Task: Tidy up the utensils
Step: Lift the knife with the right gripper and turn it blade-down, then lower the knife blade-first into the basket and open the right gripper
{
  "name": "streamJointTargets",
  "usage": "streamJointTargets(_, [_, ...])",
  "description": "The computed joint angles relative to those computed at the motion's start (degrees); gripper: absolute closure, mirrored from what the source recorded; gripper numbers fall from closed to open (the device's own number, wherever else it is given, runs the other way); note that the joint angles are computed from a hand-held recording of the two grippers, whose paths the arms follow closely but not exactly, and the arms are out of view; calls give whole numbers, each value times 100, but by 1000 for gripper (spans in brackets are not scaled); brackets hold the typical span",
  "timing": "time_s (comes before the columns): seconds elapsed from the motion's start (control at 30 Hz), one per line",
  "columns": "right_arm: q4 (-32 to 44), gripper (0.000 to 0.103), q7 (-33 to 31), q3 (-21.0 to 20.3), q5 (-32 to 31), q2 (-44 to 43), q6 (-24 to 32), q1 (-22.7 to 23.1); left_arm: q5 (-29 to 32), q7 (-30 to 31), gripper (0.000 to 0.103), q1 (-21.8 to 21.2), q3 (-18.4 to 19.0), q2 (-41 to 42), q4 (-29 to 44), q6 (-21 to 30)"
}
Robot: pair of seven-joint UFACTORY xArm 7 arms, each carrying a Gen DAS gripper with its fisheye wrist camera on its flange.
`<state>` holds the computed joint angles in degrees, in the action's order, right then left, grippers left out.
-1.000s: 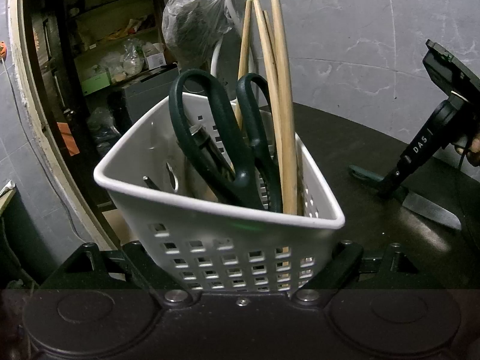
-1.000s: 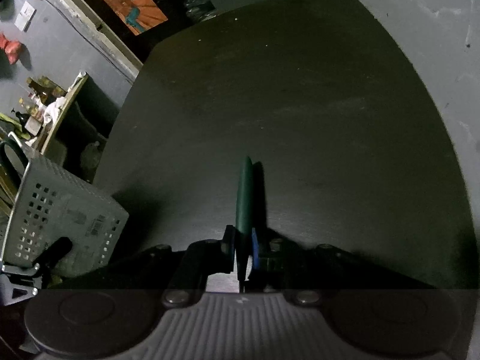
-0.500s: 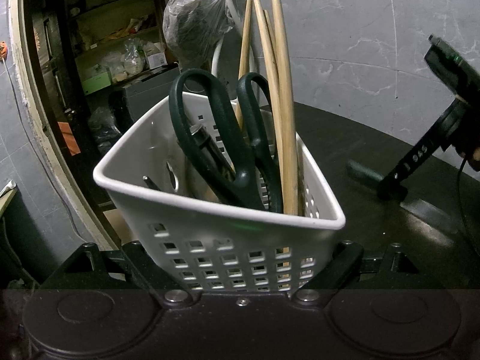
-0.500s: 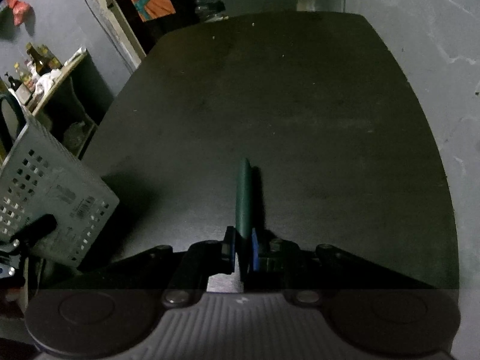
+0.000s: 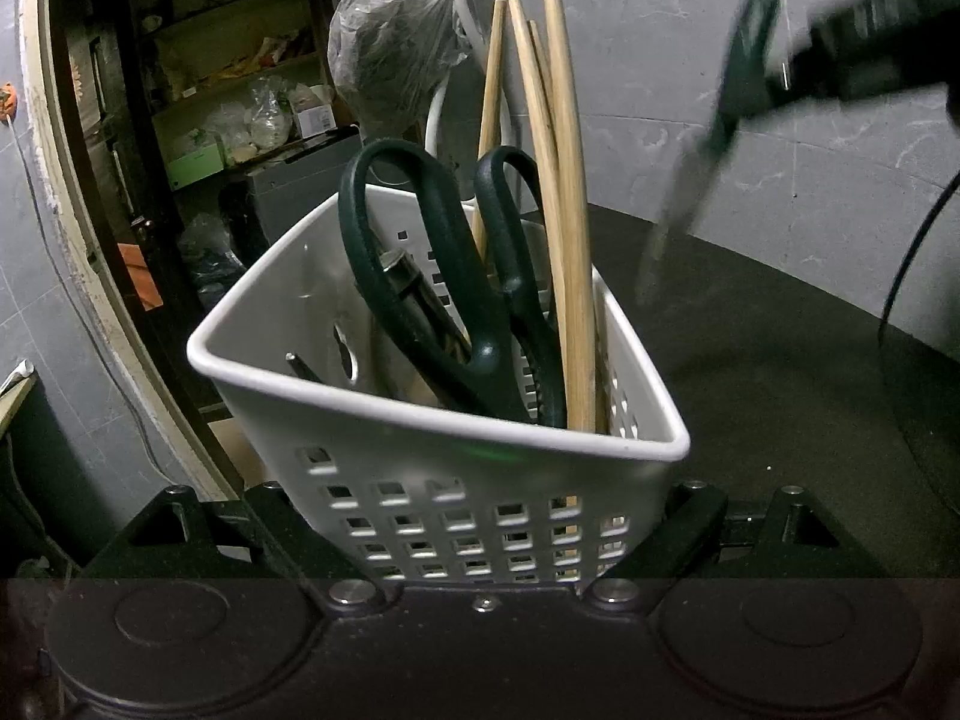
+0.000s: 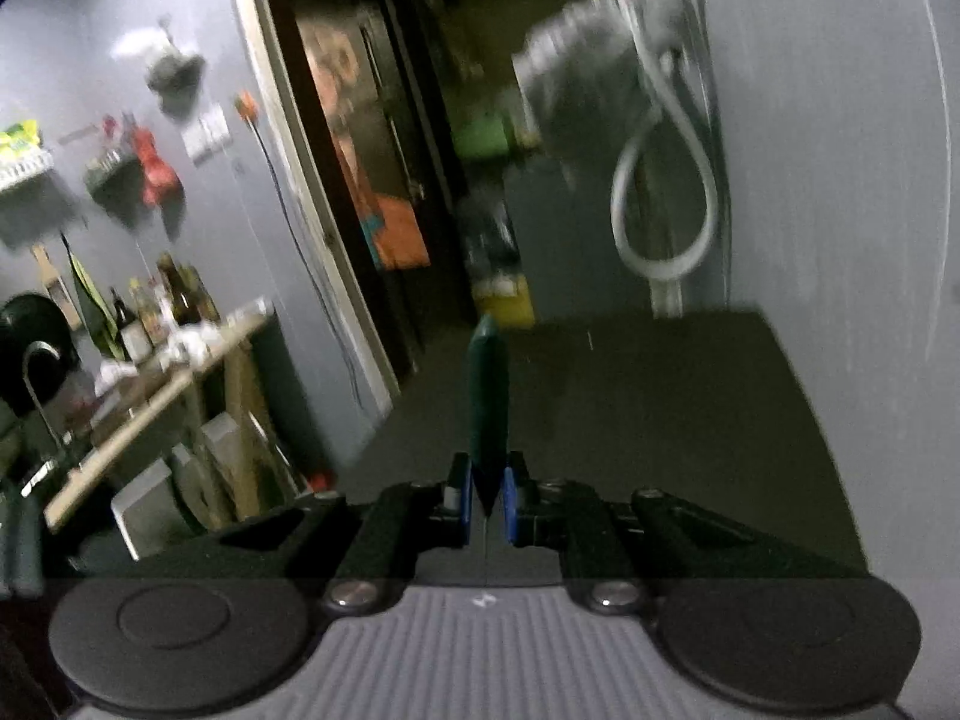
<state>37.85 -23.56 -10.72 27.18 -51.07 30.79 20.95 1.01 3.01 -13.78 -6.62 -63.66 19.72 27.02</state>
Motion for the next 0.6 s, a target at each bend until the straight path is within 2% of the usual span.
streamJointTargets(0.2, [484,91,0,269,-115,-70,-633,219,-3,-73,13,19,-19,-89,-63,-33])
streamJointTargets(0.3, [754,91,29,237,-168,-16,-787,422,1,-91,13,16,-5,-147,-119,-62])
streamJointTargets(0.6, [1208,91,-222,-52,150,14,-1113,1687,9,-255,14,21,-84,-237,-178,-88])
